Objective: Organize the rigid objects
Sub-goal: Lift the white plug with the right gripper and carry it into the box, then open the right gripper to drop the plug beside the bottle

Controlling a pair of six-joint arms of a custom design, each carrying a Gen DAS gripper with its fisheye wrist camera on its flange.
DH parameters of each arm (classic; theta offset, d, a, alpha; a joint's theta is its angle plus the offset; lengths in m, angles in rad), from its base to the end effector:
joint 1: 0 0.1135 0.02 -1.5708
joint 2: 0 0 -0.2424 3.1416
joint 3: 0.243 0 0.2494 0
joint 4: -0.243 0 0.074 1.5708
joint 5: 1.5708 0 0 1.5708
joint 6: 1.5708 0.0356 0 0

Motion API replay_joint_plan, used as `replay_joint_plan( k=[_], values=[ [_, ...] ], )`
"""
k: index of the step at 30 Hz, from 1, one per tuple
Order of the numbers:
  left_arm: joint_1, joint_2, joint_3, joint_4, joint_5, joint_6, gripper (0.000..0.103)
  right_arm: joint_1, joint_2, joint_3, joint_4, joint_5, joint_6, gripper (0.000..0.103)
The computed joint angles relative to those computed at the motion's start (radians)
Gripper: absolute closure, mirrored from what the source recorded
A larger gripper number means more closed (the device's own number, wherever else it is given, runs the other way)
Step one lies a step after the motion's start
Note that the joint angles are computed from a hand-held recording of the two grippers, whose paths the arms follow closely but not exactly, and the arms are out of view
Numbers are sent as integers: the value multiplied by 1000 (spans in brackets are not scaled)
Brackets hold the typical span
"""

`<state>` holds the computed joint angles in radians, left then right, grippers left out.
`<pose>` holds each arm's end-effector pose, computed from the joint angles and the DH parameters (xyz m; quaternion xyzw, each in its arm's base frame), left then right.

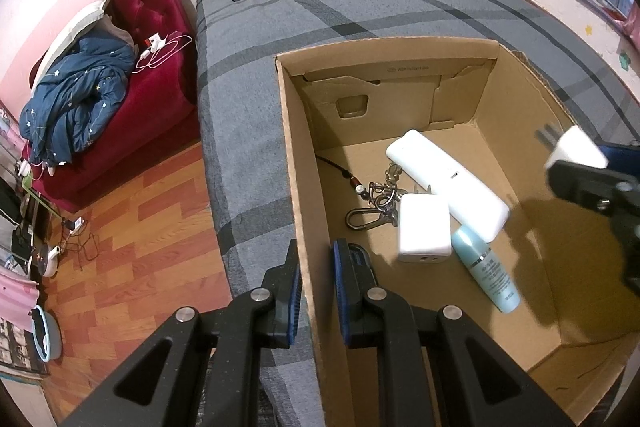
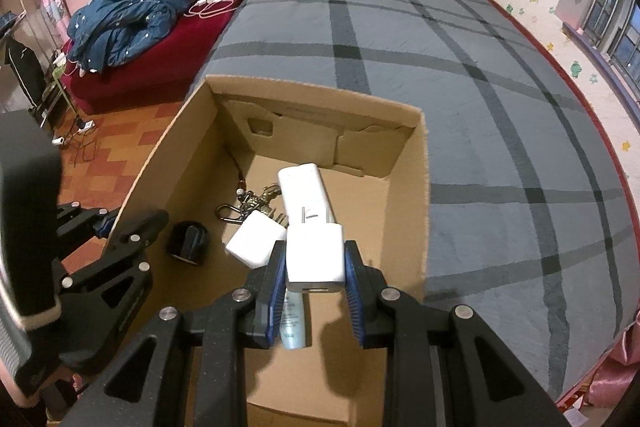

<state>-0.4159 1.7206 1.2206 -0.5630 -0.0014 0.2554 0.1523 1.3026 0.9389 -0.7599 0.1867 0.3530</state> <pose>0.3208 -0.1416 0.1940 0.3187 0.9140 -0.0195 0.2504 0.2486 0.0315 0.2189 0.1178 0.9639 -0.0328 0.2365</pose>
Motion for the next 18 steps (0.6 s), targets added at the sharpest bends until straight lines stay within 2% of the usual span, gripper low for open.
replay_joint_plan(
  k=[7, 18],
  values=[
    [0, -2, -4, 3, 0, -1, 87, -14, 125, 16, 64, -50, 11, 75],
    [1, -3, -4, 3, 2, -3, 87, -38, 267, 52, 98, -113, 9, 74]
  ],
)
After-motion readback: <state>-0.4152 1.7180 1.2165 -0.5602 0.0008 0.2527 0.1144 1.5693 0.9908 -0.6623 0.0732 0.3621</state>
